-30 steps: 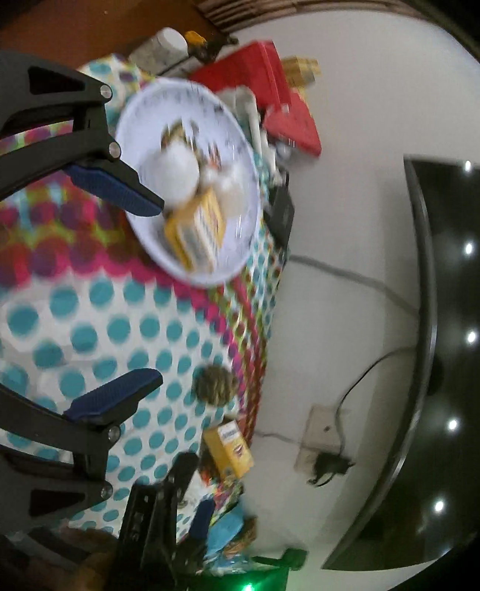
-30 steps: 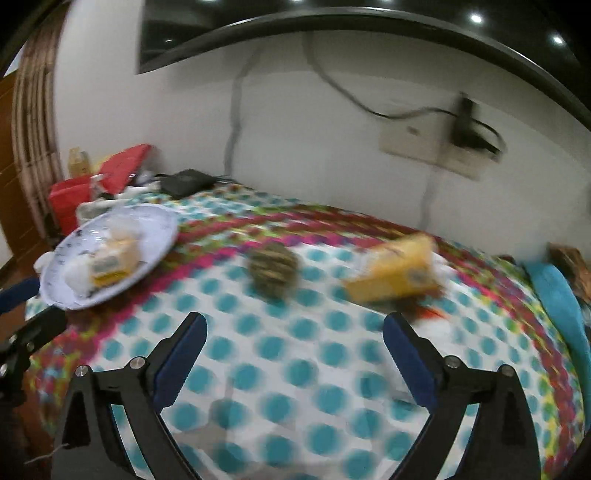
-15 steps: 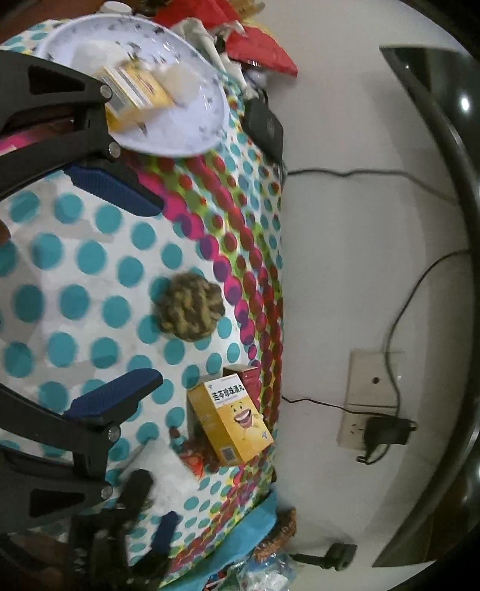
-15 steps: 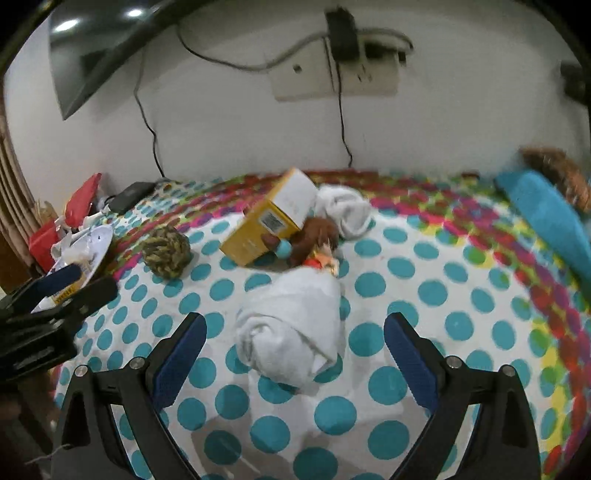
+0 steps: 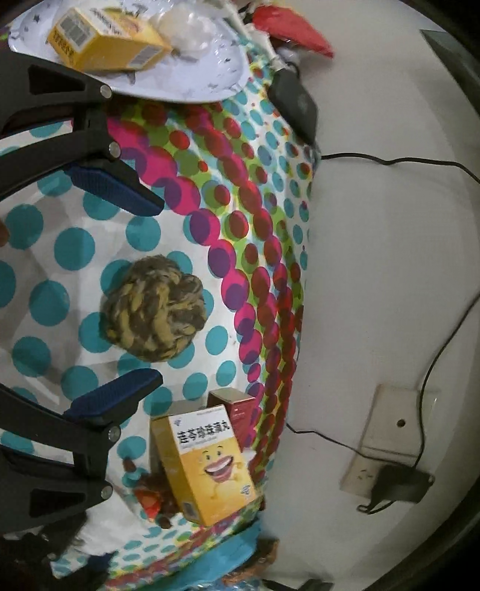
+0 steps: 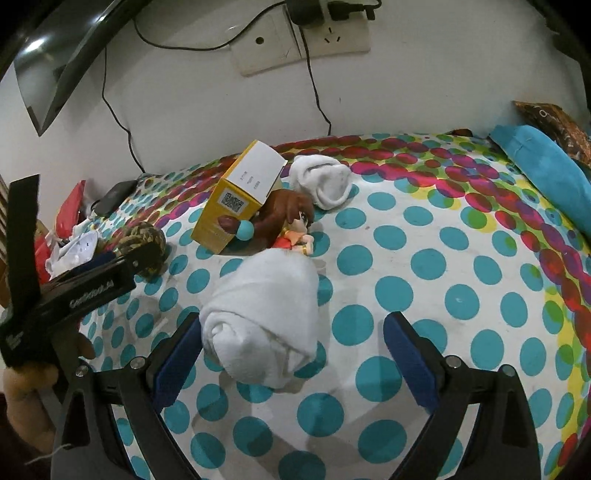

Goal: Organize objects
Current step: 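Grasp the braided rope ball with the left tool while the right tool grasps the white towel roll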

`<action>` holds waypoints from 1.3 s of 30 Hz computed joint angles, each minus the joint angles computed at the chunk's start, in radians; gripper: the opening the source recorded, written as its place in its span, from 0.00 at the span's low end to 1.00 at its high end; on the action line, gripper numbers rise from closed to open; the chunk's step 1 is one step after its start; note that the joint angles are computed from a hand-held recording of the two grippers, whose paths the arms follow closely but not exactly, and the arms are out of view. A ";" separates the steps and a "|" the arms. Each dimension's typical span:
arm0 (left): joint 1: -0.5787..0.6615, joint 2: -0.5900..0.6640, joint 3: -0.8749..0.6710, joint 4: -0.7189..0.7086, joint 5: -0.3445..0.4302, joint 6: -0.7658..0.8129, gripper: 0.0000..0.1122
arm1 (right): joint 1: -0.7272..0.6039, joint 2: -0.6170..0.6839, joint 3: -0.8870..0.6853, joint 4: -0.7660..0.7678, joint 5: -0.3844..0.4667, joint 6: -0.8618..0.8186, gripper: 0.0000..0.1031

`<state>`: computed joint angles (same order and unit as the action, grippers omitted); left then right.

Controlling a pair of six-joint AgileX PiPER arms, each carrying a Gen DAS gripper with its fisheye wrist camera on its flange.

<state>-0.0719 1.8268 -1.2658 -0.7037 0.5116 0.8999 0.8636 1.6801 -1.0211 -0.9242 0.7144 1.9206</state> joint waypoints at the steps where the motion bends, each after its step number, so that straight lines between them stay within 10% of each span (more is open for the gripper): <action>1: -0.002 0.004 -0.006 0.016 -0.002 -0.024 0.77 | 0.000 0.001 -0.002 0.002 0.002 -0.003 0.94; 9: -0.002 0.073 -0.095 0.121 0.075 -0.155 0.77 | -0.003 0.007 -0.012 0.018 0.008 -0.029 0.94; 13: -0.032 0.051 -0.069 0.184 0.025 -0.192 0.48 | -0.004 0.009 -0.018 0.026 0.014 -0.041 0.94; 16: -0.072 0.034 -0.046 0.281 -0.024 -0.251 0.48 | -0.005 0.008 -0.019 0.029 0.014 -0.045 0.94; 27: 0.023 -0.189 0.239 -0.194 -0.176 0.211 0.48 | 0.013 -0.033 0.037 -0.063 0.002 0.074 0.84; 39: 0.291 -0.386 0.357 -0.379 0.112 0.448 0.48 | 0.001 0.027 -0.054 0.039 -0.001 -0.134 0.71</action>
